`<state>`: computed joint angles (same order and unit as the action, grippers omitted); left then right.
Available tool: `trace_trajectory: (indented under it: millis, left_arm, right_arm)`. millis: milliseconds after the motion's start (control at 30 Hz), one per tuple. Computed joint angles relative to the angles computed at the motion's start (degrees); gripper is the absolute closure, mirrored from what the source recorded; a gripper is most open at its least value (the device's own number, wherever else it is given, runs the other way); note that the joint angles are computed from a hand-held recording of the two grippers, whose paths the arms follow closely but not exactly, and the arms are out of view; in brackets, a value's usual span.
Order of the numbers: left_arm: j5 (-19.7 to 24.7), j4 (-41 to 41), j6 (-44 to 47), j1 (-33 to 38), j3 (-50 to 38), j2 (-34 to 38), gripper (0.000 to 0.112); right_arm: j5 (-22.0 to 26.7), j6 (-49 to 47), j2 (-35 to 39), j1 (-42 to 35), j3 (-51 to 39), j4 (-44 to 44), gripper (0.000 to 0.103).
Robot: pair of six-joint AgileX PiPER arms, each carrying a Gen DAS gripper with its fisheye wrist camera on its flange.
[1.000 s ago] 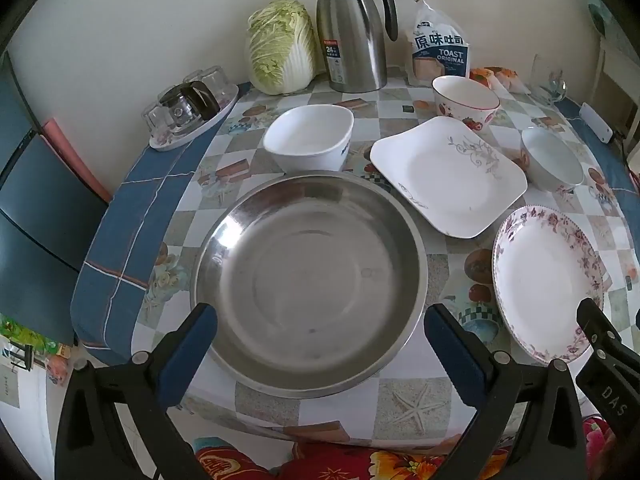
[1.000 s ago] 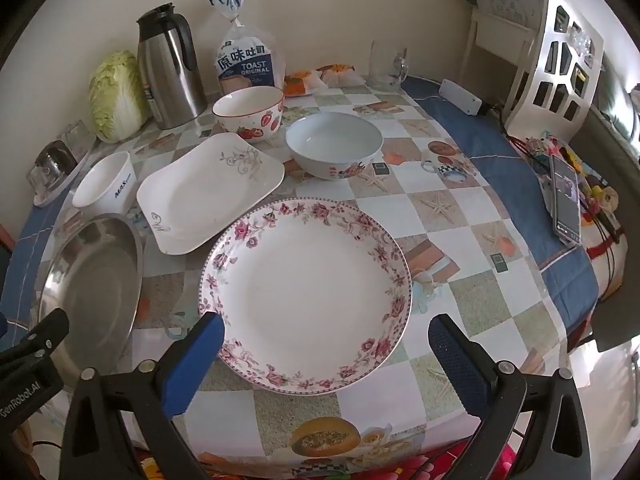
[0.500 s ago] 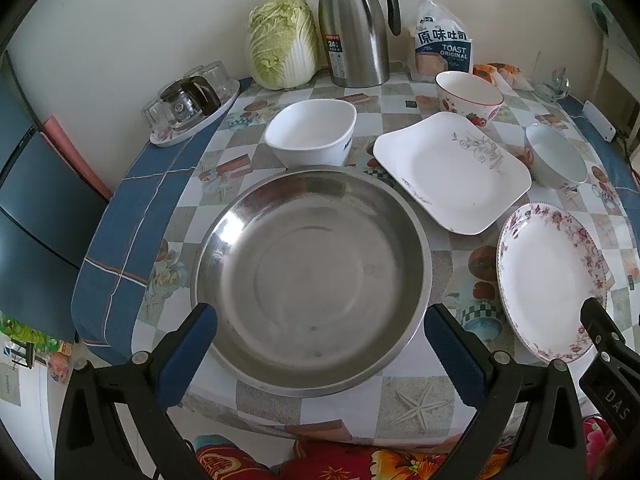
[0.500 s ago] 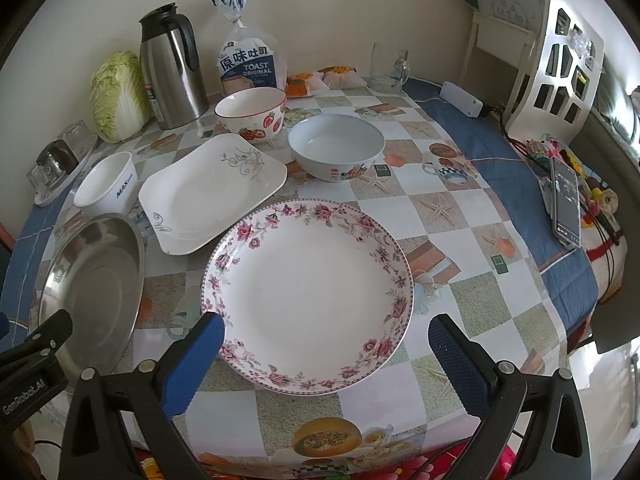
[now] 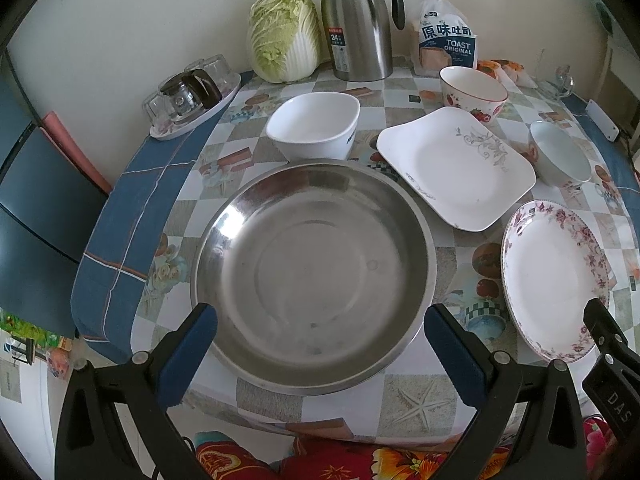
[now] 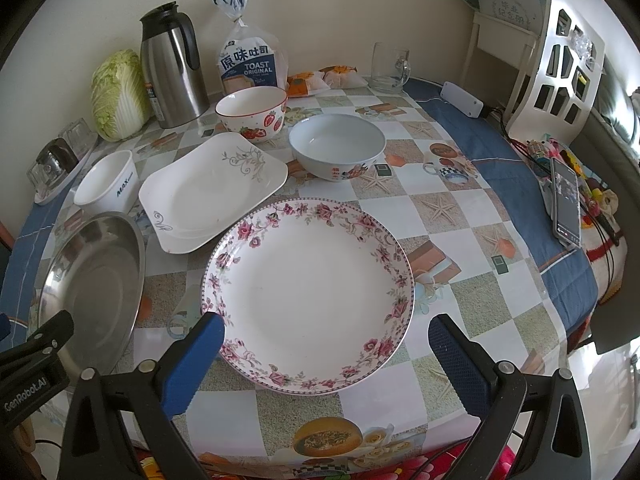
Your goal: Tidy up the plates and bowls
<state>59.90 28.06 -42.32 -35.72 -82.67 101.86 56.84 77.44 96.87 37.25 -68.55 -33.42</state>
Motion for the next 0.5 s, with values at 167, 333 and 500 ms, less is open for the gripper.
trace_trajectory:
  millis: [167, 333, 500]
  left_arm:
    - [0.3, -0.3, 0.4, 0.1, -0.4, 0.3, 0.009]
    - [0.5, -0.6, 0.4, 0.3, -0.6, 0.5, 0.009]
    - [0.5, -0.7, 0.5, 0.4, -0.6, 0.5, 0.009]
  right_arm:
    - [0.0, 0.0, 0.0, 0.0, 0.0, 0.0, 0.0]
    - [0.0, 0.1, 0.1, 0.1, -0.1, -0.1, 0.0]
    - [0.1, 0.0, 0.1, 0.1, -0.1, 0.0, 0.0]
